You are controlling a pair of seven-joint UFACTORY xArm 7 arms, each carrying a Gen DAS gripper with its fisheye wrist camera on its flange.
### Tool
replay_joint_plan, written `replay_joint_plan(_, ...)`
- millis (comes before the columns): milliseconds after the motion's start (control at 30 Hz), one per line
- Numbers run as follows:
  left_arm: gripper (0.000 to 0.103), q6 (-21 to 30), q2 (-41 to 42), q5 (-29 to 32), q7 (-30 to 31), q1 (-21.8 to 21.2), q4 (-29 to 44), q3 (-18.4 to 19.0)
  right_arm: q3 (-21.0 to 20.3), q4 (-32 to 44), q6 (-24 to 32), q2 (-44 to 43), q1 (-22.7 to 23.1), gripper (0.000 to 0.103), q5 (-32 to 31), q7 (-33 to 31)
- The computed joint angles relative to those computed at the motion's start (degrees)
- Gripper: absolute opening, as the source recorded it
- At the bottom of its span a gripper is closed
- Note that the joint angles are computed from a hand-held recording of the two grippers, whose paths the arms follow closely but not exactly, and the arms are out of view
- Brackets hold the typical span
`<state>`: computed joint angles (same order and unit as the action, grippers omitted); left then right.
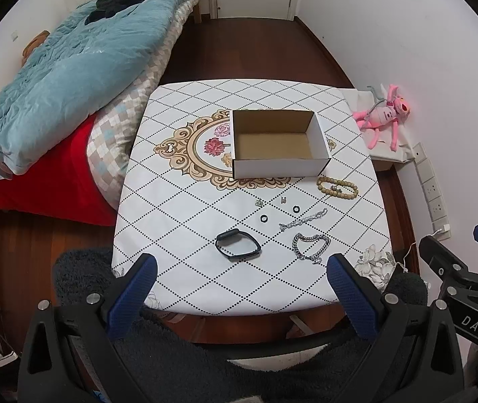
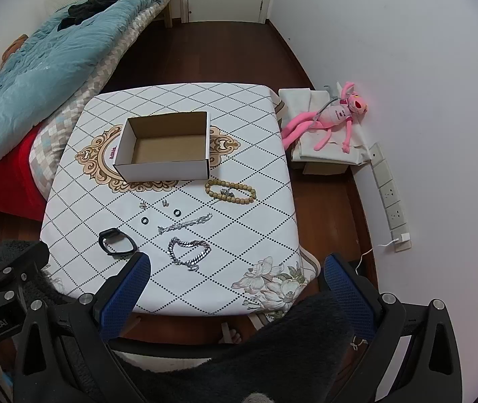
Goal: Organize jewelry
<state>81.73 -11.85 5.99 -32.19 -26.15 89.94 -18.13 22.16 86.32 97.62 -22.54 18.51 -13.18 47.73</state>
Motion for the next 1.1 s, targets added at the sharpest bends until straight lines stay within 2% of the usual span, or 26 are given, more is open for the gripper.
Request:
replay_joint_plan(700, 0.103, 1.4, 0.7, 0.0, -1.4, -0.9, 1.5, -0.6, 0.3, 0.8, 0.4, -0.5, -0.5, 0.103, -0.8, -0.7)
replay_joint_plan(1100, 0.103, 0.3, -0.2, -1.2, -0.6, -0.4, 0.0, 0.0, 0.4, 1.2, 0.7, -0.3, -0.6, 0.103, -1.0, -0.8)
